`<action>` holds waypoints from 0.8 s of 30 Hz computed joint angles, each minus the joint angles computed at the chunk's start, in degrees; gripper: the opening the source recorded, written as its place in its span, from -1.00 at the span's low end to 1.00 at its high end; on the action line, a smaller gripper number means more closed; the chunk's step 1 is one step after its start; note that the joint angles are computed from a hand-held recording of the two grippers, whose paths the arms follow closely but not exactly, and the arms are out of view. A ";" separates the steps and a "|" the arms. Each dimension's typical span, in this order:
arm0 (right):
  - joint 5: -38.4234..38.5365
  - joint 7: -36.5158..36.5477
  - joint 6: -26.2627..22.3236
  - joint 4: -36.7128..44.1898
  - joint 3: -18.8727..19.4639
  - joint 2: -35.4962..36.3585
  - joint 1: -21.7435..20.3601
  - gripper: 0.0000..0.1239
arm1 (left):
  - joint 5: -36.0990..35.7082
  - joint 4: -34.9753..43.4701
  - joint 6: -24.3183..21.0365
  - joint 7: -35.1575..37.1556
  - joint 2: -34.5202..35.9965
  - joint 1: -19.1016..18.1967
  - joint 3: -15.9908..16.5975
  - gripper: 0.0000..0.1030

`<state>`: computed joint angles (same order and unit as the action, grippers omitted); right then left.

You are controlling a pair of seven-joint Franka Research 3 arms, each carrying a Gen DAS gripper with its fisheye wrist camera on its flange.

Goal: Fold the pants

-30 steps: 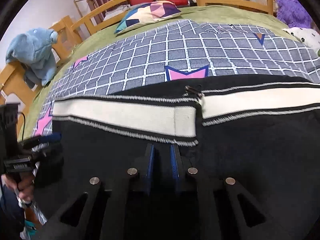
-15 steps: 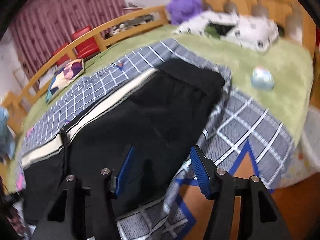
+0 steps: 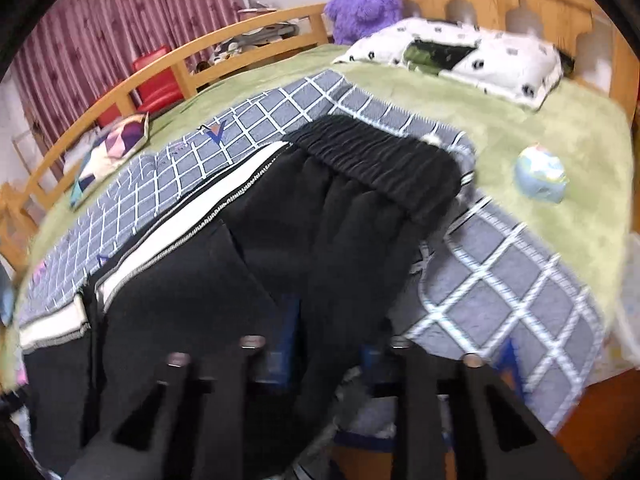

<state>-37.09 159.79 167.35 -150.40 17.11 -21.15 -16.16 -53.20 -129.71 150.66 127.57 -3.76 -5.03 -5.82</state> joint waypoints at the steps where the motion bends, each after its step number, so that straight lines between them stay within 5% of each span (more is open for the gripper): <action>1: -0.30 0.01 0.52 -0.90 -0.13 -1.34 0.05 -0.63 | -0.68 -0.27 0.31 0.86 -0.38 0.01 0.09 0.28; 6: 3.89 -5.09 1.80 -0.88 -1.35 -0.51 0.67 -0.57 | 4.90 2.68 -1.58 -4.03 2.99 0.63 -0.24 0.28; 8: 5.51 -7.78 2.15 0.96 -2.43 3.35 1.33 -0.40 | 1.94 3.86 -2.19 -2.66 4.66 1.26 -0.73 0.28; 12: 3.99 -4.05 5.58 2.18 -2.01 6.96 -0.71 -0.53 | -1.39 5.74 -0.90 -2.87 6.77 1.99 -2.35 0.26; 14: 1.56 -1.61 3.89 2.67 -0.67 5.55 -1.58 -0.77 | 0.84 6.44 -0.81 -3.45 6.69 2.09 -3.01 -0.67; 15: 0.60 -0.30 3.48 2.53 -0.20 4.21 -1.69 -0.78 | 0.44 6.51 -1.40 -0.52 5.78 2.25 -3.30 -0.77; 19: -0.49 1.75 4.74 3.65 2.97 -1.96 -2.81 -0.81 | -0.94 6.38 -0.56 4.20 1.62 1.52 -2.67 -0.79; 24: 0.79 0.59 3.59 12.09 7.12 -0.66 -3.38 -0.81 | -3.40 8.58 -4.92 4.46 -1.36 2.46 1.15 -0.79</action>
<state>-36.30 160.37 170.95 -138.31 24.23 -21.81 -19.54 -56.60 -121.13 145.73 132.03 -5.12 -2.57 -4.66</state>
